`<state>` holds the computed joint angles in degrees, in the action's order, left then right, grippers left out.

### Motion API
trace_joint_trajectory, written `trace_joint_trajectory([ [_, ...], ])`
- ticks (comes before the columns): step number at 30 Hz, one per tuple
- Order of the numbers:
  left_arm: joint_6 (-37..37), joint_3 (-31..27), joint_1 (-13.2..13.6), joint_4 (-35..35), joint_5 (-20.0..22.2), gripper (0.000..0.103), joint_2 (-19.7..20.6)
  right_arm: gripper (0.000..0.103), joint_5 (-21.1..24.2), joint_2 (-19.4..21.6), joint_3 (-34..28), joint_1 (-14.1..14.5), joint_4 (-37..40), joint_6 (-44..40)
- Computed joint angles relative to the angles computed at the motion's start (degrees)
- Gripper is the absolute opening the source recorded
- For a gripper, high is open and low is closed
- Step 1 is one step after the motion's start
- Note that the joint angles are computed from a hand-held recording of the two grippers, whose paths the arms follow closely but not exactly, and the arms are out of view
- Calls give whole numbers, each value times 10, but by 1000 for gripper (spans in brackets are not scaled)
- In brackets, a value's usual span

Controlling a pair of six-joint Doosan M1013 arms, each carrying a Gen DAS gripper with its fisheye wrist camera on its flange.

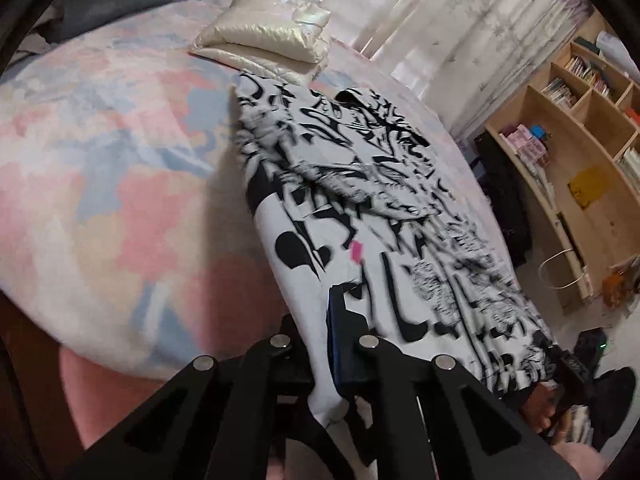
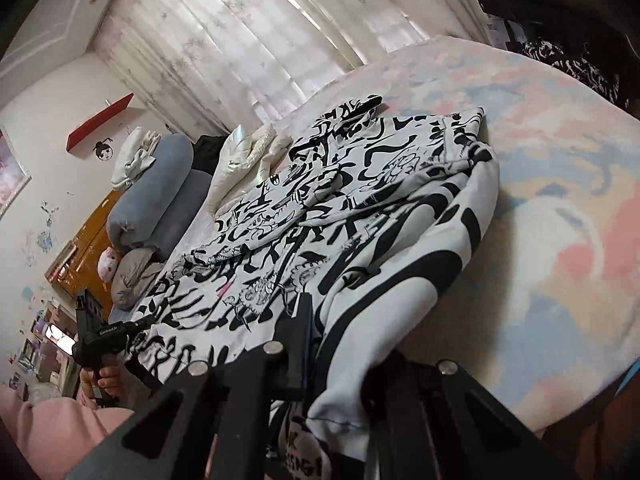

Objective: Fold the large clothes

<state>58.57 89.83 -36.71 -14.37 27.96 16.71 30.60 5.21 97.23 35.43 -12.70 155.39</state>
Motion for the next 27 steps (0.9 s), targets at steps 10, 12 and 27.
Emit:
trace_joint_trajectory([
  [10, 32, -119, 23, -64, -2, 2, 67, 9, -69, 27, -32, -66, 144, -114],
  [12, 10, -163, 33, -47, 7, 3, 92, 9, -73, 41, -51, -85, 179, -140],
  [27, -143, -494, 79, 80, 134, 48, 308, 60, -39, 207, -206, -204, 335, -174],
])
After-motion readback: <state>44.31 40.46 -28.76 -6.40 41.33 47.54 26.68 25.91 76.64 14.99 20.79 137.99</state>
